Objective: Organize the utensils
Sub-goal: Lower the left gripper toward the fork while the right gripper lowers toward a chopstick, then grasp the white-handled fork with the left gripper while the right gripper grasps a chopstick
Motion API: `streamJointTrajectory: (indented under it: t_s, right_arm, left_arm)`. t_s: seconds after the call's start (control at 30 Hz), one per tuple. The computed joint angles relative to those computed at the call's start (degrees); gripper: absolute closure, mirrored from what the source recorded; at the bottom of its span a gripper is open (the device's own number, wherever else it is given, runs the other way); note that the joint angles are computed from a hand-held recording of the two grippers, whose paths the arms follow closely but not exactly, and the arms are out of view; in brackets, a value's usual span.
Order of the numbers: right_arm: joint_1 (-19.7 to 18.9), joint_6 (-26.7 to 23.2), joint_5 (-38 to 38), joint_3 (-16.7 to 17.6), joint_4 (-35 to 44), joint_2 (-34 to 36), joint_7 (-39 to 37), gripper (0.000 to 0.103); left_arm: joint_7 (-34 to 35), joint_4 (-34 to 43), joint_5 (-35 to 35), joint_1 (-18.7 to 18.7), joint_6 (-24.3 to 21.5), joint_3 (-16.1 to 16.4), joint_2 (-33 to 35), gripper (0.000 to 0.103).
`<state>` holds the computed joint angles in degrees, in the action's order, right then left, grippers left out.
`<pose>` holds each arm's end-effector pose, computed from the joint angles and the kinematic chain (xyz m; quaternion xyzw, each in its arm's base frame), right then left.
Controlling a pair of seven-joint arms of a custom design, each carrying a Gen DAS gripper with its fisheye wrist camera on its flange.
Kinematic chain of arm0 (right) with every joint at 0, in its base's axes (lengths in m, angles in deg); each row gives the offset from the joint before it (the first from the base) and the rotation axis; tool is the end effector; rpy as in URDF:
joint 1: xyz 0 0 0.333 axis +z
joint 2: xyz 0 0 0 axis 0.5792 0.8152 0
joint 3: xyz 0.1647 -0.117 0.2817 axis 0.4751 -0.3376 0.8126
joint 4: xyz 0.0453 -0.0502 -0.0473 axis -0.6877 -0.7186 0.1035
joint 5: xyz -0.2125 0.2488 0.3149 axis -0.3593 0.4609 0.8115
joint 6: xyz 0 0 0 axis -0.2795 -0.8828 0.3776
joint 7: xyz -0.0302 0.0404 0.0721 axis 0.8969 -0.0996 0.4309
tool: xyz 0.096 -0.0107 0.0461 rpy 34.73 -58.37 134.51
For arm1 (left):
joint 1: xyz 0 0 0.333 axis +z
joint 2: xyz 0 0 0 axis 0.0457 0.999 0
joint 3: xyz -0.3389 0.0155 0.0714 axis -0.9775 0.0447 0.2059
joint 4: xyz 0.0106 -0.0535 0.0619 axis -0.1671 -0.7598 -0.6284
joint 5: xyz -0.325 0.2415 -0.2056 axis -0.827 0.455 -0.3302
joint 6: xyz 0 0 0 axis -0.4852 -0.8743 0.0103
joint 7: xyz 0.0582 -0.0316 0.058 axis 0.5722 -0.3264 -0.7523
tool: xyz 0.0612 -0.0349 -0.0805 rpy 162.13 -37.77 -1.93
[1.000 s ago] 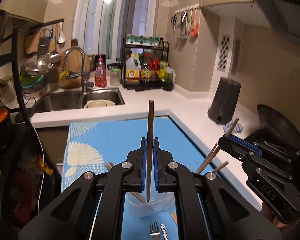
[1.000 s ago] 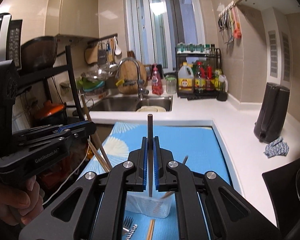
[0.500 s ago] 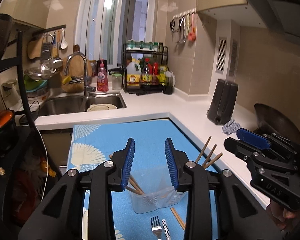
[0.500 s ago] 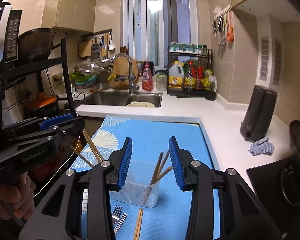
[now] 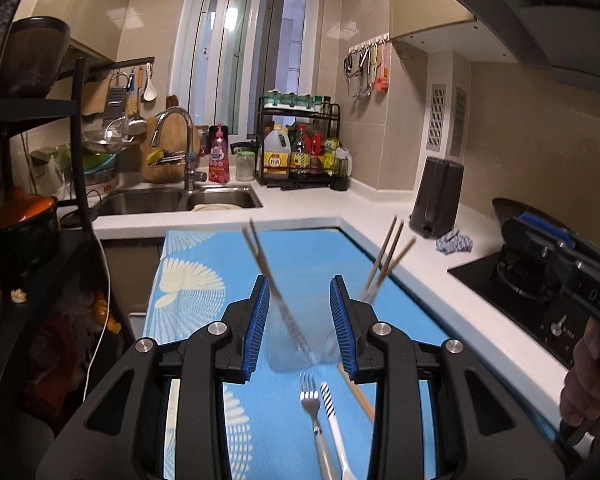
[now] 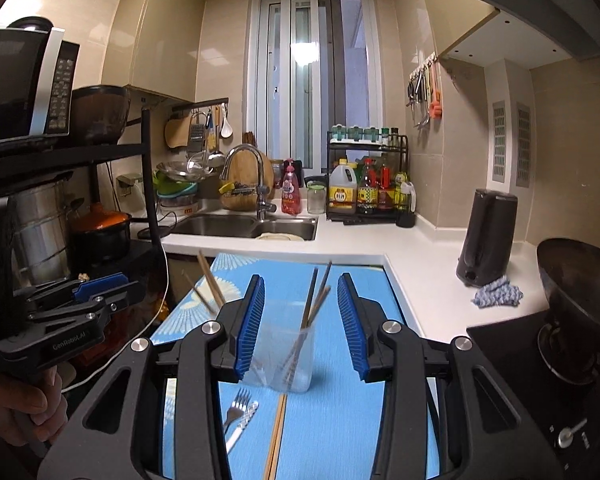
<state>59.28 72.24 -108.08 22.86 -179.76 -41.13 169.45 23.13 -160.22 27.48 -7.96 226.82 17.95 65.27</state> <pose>0.4757 0.4188 0.6366 -0.6418 0.4803 -0.3542 0.4816 0.4658 -0.3664 0.6008 -0.5692 0.6026 -0.4392 0.3464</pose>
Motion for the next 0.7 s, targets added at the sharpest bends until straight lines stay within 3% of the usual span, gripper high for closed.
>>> streamJointTrajectory:
  t_s: [0.03,0.17,0.2,0.33,0.5,0.7]
  right_arm:
    - [0.00,0.53,-0.11,-0.03,-1.01,-0.44,0.91,0.068]
    - [-0.34,2.88,0.66,0.09,-5.55,-1.57,2.30,0.095]
    - [-0.43,3.10,1.39,0.14,-6.73,-1.72,2.24,0.097]
    - [-0.65,2.86,4.32,0.59,-11.68,-2.27,2.30,0.097]
    - [-0.14,3.08,13.09,0.42,-16.53,-0.79,-2.30,0.097]
    - [1.45,6.78,27.29,-0.78,-18.45,3.18,-12.08,0.095]
  left_arm:
    - [-1.03,-1.36,0.59,-0.02,-0.06,-0.23,-0.66,0.071]
    - [-5.12,-5.97,1.84,-0.24,0.81,-0.84,-1.20,0.073]
    - [-6.65,-7.12,2.39,-0.24,1.62,-0.88,-1.16,0.076]
    - [-9.68,-10.70,3.44,-1.26,0.44,-1.64,-0.55,0.084]
    - [-7.14,-12.80,-2.21,-4.15,-1.61,-0.92,1.47,0.088]
    - [-4.73,-12.36,-4.51,-5.05,1.80,0.62,3.86,0.088]
